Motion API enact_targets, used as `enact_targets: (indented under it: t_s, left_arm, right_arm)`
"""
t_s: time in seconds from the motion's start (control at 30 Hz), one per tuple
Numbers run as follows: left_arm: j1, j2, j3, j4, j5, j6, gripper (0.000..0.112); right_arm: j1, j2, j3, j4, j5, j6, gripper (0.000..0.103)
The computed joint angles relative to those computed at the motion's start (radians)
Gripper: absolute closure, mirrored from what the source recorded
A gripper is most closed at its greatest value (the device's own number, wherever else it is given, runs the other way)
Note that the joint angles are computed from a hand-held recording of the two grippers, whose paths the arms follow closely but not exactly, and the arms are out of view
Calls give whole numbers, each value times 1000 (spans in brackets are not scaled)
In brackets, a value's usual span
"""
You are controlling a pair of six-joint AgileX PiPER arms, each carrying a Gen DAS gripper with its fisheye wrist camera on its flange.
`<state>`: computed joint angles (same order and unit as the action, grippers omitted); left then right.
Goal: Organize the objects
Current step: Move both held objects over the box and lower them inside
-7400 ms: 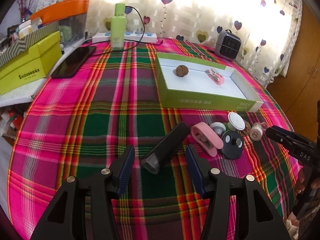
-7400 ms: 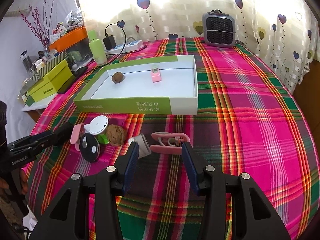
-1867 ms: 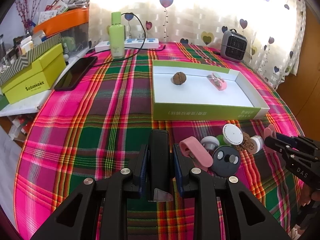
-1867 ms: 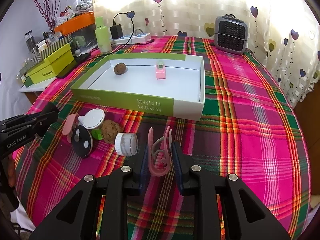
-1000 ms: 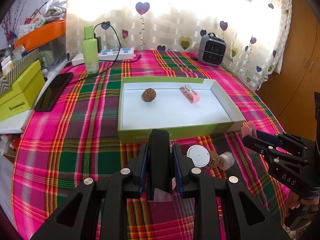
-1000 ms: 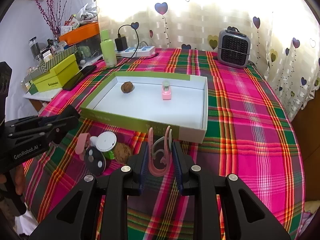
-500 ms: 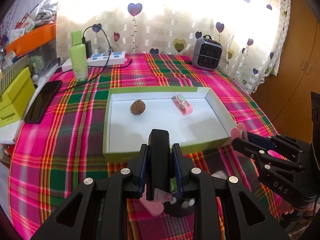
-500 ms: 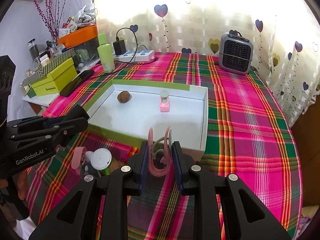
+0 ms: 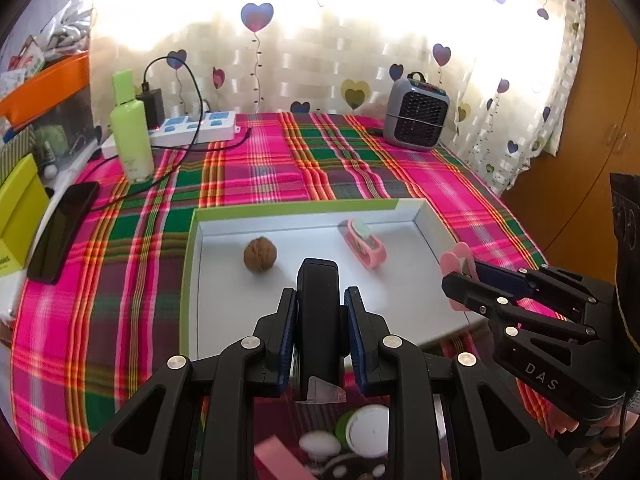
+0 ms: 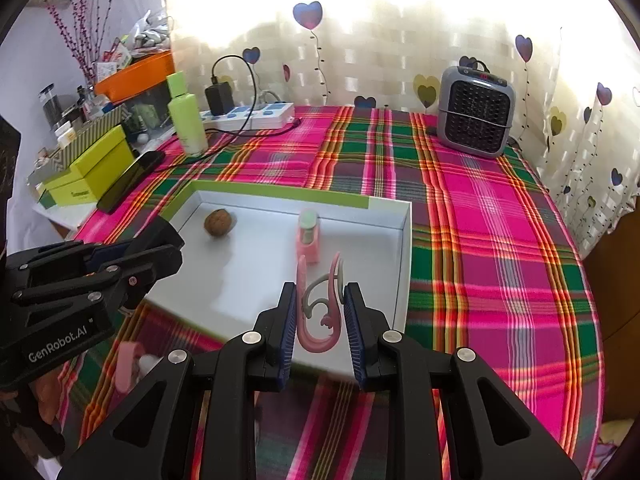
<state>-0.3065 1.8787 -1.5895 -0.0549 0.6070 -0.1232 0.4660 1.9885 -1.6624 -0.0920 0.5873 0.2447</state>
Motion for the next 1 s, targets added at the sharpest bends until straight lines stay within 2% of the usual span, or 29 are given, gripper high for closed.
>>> enact_targets:
  t_s: [0.17,0.57,0.8,0.87,1.0]
  left_arm:
    - [11,74,-108,-33,50,32,90]
    - [16,270,-384,-6,177,19,90]
    - [28,378,-546,-31,267,20,90]
    - [25,392,-567,-24,272,22,90]
    - [22,460,-685,-18,347,19,90]
  right_arm:
    - [-23,72,-110,39,58,-34,79]
    - [-47,256,-394,59,216,-70,78]
    - [-64,332,-510,79,275,-91,78]
    - [-67,346,-530,89,281,-99,78]
    - [-69,381,-589,93,311,-104,78]
